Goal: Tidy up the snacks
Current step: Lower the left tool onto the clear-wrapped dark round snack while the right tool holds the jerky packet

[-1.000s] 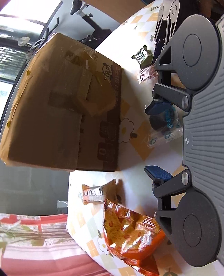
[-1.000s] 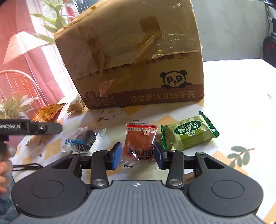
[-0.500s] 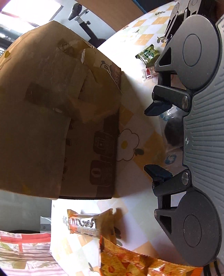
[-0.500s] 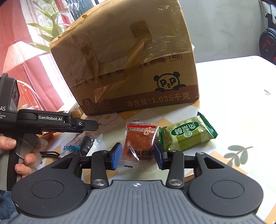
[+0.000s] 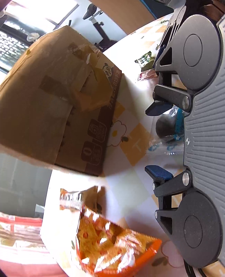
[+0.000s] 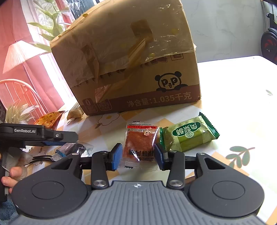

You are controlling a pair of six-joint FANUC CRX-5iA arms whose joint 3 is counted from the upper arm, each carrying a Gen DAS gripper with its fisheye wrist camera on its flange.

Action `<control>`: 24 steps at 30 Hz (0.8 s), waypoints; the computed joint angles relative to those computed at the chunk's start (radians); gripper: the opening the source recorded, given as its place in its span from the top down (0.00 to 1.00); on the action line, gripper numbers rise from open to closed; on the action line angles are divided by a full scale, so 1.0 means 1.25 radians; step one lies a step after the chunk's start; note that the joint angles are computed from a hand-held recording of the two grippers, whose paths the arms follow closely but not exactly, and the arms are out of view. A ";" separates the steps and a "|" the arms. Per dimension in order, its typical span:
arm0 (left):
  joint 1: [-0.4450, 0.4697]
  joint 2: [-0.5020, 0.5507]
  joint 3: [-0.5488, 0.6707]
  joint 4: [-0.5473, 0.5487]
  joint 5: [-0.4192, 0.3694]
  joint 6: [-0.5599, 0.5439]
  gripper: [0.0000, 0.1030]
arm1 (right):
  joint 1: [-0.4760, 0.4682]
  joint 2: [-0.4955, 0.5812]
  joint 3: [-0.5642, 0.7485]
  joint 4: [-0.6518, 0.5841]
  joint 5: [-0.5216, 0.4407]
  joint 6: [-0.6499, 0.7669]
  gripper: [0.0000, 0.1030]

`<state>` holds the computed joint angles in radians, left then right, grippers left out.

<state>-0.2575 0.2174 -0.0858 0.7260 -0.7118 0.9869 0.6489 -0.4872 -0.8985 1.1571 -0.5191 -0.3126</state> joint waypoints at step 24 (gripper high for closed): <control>-0.061 -0.049 -0.011 -0.225 0.057 0.160 0.33 | 0.001 0.001 0.002 -0.010 -0.003 0.019 0.57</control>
<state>-0.3342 0.1565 -0.1000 0.4453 -0.6401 1.1874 0.6506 -0.4862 -0.8961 1.1451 -0.5225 -0.2885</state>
